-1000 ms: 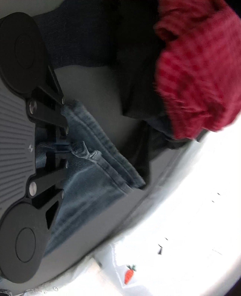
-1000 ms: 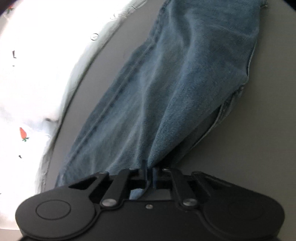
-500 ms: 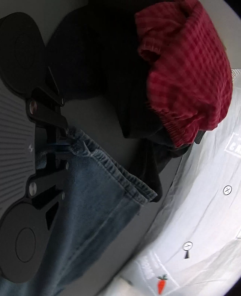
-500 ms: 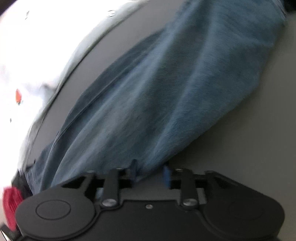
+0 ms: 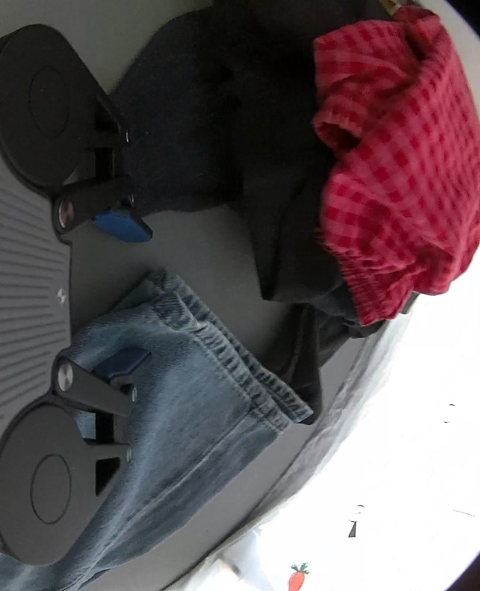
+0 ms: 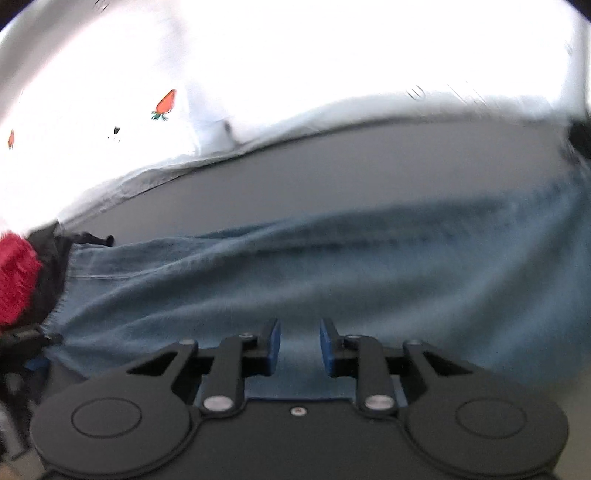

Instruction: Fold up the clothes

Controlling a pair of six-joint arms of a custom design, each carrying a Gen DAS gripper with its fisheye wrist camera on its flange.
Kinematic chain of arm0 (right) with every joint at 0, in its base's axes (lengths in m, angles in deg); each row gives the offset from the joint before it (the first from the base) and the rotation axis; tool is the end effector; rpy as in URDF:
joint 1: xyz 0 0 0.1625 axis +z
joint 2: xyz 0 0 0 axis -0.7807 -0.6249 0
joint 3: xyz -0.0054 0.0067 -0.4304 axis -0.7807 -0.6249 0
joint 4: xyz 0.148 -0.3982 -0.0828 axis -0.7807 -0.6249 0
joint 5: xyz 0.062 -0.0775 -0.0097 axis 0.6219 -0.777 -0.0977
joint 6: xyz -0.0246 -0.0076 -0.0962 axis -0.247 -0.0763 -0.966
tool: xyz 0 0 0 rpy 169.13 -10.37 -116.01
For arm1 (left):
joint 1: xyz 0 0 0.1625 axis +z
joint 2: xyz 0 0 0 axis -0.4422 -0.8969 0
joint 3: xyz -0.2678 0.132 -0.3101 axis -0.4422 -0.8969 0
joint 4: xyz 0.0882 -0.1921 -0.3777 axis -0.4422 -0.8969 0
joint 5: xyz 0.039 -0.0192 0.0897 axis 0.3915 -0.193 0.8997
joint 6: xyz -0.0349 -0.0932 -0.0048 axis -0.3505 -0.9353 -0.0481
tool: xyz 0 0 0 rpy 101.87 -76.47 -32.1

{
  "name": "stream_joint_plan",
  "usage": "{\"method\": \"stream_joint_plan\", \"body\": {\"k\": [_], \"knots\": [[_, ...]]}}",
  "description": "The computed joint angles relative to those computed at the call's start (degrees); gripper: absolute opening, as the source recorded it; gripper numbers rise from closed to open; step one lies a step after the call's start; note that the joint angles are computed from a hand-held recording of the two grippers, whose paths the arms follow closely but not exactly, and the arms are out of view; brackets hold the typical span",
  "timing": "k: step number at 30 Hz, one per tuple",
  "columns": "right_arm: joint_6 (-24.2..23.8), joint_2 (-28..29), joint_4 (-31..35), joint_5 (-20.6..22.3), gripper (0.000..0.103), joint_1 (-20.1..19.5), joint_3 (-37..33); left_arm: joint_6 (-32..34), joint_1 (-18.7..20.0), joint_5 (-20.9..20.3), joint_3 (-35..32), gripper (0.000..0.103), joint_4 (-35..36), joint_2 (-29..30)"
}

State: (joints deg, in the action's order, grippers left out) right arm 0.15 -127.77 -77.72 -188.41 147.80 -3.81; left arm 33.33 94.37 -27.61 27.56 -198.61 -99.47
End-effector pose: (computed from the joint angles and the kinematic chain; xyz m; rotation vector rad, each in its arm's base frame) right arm 0.1850 -0.7832 0.1676 0.5125 -2.5338 0.7269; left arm -0.0398 -0.7062 0.2467 -0.7274 1.9704 -1.1805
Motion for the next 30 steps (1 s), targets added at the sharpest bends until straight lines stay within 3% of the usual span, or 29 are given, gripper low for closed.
{"method": "stream_joint_plan", "body": {"k": [1,4,7,13,18,22,25,27,30], "knots": [[-1.3,4.9,0.4,0.7,0.026,-0.3,-5.4,0.6,0.1,0.0,-0.1,0.064,-1.0,0.3],[-2.8,11.3,2.4,2.1,0.027,0.2,-14.2,3.4,0.6,-1.2,-0.1,0.062,-4.5,0.5],[-5.9,12.0,4.8,4.8,0.029,0.6,-16.7,3.1,1.1,-2.8,-0.1,0.056,-6.1,0.1],[-9.6,19.9,13.9,10.3,0.040,1.1,-29.3,1.3,1.6,-5.0,-0.1,0.044,-7.5,-0.6],[-12.5,25.2,21.0,12.4,0.046,1.3,-38.2,0.2,1.8,-6.4,1.0,0.041,-8.7,-1.5],[-14.4,29.3,25.5,12.3,0.045,1.4,-44.5,-0.5,1.6,-6.1,0.9,0.040,-7.9,-1.5],[-13.4,30.1,27.1,12.8,0.026,1.5,-45.8,-0.8,1.6,-6.1,0.9,0.040,-7.6,-1.6],[-12.5,30.1,27.7,13.7,0.006,1.4,-45.9,-1.3,1.6,-6.0,0.9,0.039,-7.5,-1.6],[-10.1,29.0,26.4,15.8,0.003,1.0,-44.3,-1.5,1.7,-5.9,0.7,0.037,-7.0,-1.6]]}}
